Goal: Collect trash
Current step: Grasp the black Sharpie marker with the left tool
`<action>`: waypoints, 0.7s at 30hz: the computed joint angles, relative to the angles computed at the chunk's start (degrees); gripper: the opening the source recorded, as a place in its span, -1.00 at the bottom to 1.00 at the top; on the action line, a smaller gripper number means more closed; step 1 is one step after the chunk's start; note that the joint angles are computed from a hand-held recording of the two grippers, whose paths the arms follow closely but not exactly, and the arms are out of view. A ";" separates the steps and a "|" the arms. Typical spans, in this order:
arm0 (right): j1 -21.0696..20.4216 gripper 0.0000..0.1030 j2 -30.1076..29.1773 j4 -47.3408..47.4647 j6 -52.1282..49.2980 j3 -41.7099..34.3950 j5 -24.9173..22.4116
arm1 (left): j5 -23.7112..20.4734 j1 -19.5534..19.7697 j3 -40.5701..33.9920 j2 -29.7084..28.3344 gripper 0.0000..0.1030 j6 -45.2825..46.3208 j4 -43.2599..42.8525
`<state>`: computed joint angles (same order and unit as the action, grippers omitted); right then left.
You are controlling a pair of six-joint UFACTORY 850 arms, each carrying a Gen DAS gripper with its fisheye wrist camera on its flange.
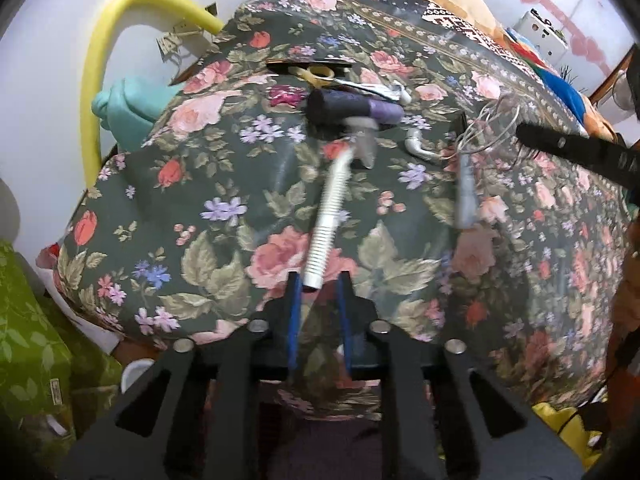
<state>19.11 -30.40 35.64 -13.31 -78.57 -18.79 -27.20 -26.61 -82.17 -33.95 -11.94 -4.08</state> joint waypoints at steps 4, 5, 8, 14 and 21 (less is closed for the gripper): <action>-0.19 -0.88 -0.69 -1.63 1.84 0.62 -1.05 | 1.19 -1.29 -2.38 -0.36 -0.46 0.67 0.15; -0.33 -0.88 -0.66 -1.49 1.73 0.91 -1.31 | 1.50 -1.62 -3.03 -0.55 -0.45 1.84 -0.76; -0.68 -0.88 -1.42 0.09 0.60 0.99 -2.03 | 1.48 -2.47 -6.49 -2.61 -0.45 7.22 -5.01; -1.34 -0.88 -1.99 4.22 -2.68 1.30 -2.42 | -2.00 -2.61 -16.48 -11.13 -0.44 16.44 -12.74; -2.39 -0.88 0.27 2.31 0.46 2.90 2.28 | 0.76 -2.59 -14.42 -11.00 -0.66 24.98 -18.48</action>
<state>16.71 -30.12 37.95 -12.85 -75.67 -16.52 -26.44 -29.20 -96.59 -44.95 13.04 -22.56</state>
